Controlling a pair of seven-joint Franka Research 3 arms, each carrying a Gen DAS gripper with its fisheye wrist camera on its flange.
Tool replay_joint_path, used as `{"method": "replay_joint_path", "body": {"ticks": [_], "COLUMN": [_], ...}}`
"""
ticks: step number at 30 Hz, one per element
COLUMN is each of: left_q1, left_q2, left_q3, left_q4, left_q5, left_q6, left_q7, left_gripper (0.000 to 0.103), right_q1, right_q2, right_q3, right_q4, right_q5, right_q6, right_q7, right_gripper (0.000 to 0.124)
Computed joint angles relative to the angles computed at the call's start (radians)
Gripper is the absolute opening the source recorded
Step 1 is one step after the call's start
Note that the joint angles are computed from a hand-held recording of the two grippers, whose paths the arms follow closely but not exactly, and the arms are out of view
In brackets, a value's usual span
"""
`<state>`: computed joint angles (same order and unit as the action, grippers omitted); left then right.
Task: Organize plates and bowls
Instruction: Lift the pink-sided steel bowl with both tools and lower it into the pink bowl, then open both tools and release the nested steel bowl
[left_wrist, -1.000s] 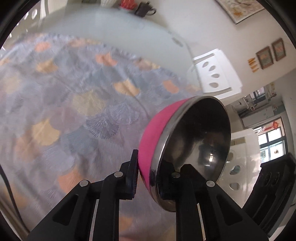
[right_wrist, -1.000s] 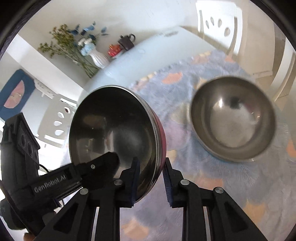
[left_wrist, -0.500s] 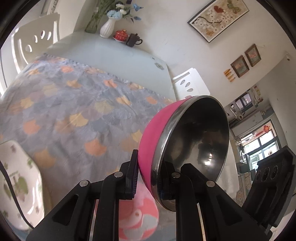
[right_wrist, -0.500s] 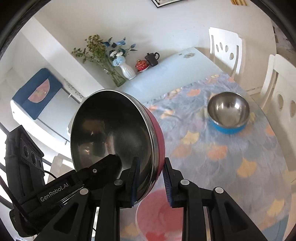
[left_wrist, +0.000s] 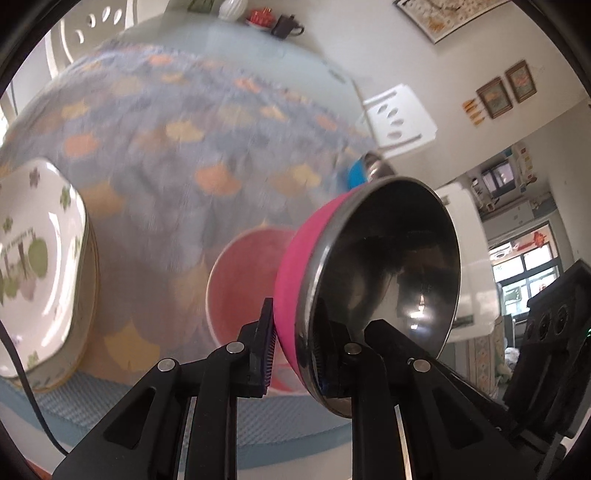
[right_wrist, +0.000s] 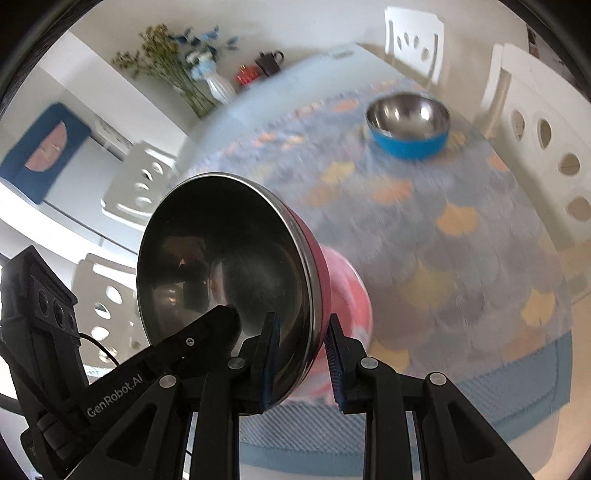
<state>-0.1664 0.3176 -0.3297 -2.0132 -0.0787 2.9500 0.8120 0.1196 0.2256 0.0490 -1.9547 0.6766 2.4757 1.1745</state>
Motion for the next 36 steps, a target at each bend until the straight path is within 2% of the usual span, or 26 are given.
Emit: {"method": "replay_joint_path", "body": {"ticks": [12,17,20,24,31,36], "left_q1": [0.041,0.029,0.055,0.057,0.038,-0.054], "left_q2": [0.048,0.046,0.047,0.038,0.045,0.034], "left_q3": [-0.062,-0.041,-0.064,-0.064,-0.035,0.07], "left_q4": [-0.002,-0.001,-0.003,-0.009,0.004,0.034], "left_q5": [-0.071,-0.073,-0.114,-0.14,-0.13,0.03], "left_q6": [-0.029,-0.063,-0.067,-0.072,-0.076,-0.132], "left_q7": [0.088,0.084,0.117,0.135,0.121,0.009], "left_gripper": [0.017,0.018,0.02,0.023,0.025,0.03], "right_q1": [0.034,0.022,0.028,0.024,0.022,0.023], "right_q2": [0.027,0.043,0.044,0.047,0.04,0.014], "right_q3": [-0.022,-0.016,-0.018,-0.017,-0.016,-0.017], "right_q4": [-0.027,0.0,0.009,0.023,0.024,-0.004], "right_q5": [-0.19,-0.19,-0.21,-0.207,-0.201,-0.188], "right_q6": [0.011,-0.042,-0.051,-0.08,-0.074,-0.022], "right_q7": [0.127,0.147,0.168,0.184,0.189,0.193], "right_gripper": [0.023,0.023,0.023,0.023,0.024,0.023]}}
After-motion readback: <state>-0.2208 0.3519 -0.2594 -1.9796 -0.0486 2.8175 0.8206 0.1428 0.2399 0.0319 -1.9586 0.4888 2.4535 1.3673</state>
